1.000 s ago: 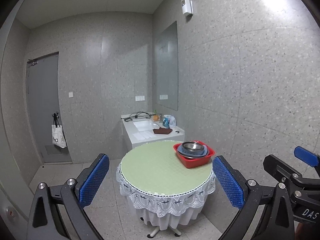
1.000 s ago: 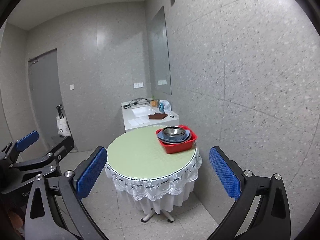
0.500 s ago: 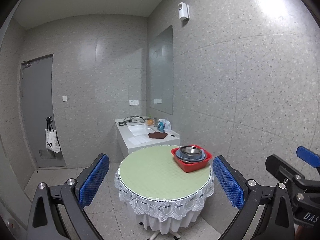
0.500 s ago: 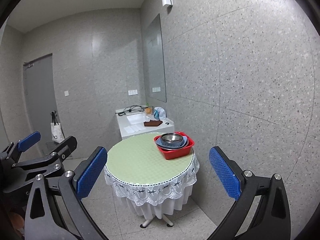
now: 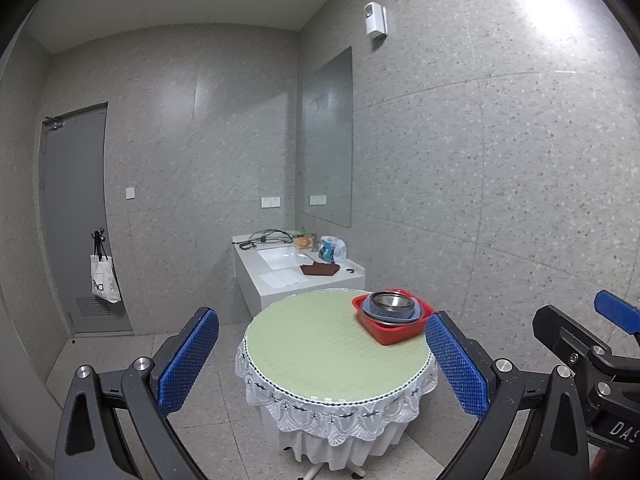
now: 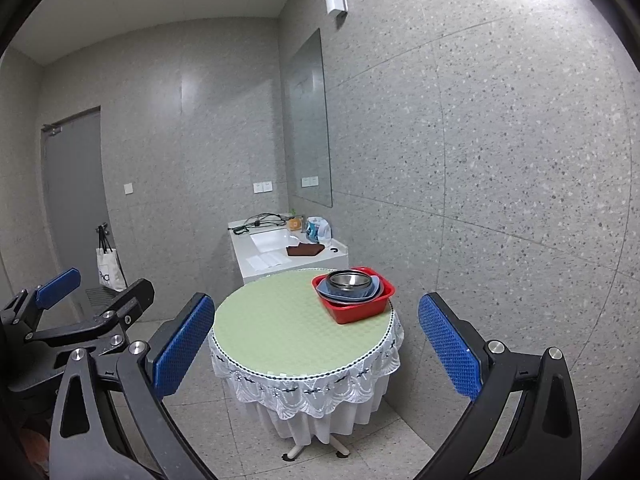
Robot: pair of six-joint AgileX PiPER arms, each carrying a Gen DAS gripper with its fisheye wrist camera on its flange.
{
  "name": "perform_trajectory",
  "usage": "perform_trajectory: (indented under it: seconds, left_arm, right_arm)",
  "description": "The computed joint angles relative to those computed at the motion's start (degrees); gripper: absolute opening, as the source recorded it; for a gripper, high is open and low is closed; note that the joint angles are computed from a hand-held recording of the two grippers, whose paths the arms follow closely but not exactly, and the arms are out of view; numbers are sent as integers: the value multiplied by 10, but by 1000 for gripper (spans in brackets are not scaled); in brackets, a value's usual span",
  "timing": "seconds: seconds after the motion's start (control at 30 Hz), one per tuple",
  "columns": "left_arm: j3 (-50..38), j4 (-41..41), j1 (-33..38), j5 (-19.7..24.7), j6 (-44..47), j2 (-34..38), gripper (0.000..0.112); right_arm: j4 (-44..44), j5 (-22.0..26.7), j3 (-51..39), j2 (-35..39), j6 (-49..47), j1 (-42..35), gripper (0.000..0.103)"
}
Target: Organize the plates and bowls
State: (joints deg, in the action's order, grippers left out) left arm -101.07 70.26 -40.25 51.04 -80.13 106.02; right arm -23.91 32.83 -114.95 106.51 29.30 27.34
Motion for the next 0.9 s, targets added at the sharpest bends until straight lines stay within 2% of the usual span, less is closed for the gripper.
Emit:
perform_trajectory:
  seconds: [0.4,0.9]
  left_arm:
    - [13,13,21,-27,-13,0,102]
    - [14,36,14,-23,-42,15,102]
  right_arm:
    - [-22,0,-25,21,21,13,103]
    - [-27,9,-48,34,19,14,103]
